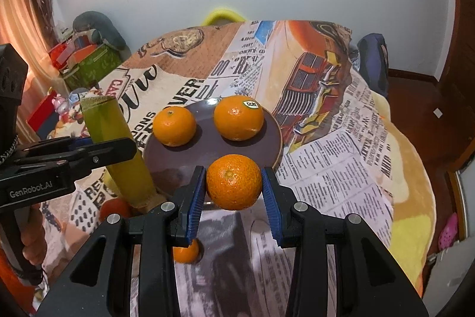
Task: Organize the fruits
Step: 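Carry the mandarin and corn cob over the plate and lower them, then open both grippers to release mandarin and corn on the plate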
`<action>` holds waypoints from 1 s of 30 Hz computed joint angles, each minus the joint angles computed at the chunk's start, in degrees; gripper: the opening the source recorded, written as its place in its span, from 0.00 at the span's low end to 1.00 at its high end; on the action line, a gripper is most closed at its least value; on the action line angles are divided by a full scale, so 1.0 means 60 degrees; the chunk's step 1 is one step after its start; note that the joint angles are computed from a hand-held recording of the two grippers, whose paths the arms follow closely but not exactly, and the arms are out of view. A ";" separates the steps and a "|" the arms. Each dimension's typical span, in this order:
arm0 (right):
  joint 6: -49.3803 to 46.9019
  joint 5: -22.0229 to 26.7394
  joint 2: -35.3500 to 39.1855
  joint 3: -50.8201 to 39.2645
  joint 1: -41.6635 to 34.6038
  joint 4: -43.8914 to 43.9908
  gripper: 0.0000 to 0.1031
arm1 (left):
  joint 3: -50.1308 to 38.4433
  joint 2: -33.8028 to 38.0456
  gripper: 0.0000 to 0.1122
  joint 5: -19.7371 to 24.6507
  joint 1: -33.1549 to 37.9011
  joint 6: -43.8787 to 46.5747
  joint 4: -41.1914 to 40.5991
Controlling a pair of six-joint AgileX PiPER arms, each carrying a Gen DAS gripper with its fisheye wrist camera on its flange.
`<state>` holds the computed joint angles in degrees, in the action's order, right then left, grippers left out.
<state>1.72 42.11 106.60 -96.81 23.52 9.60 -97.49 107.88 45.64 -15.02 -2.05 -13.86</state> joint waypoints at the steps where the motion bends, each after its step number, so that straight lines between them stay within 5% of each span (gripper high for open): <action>1: -0.0040 0.0077 0.0192 -0.0196 -0.0007 0.0012 0.34 | -0.0165 0.0147 0.32 0.0046 0.0013 0.0015 -0.0004; 24: -0.0170 0.1503 0.2945 -0.3436 0.0076 -0.0999 0.34 | -0.2895 0.2530 0.32 0.0853 0.0123 -0.0352 0.0152; 30: 0.0100 0.1547 0.2699 -0.3191 0.0258 -0.1475 0.52 | -0.2464 0.2118 0.32 0.0701 0.0039 -0.0282 0.0254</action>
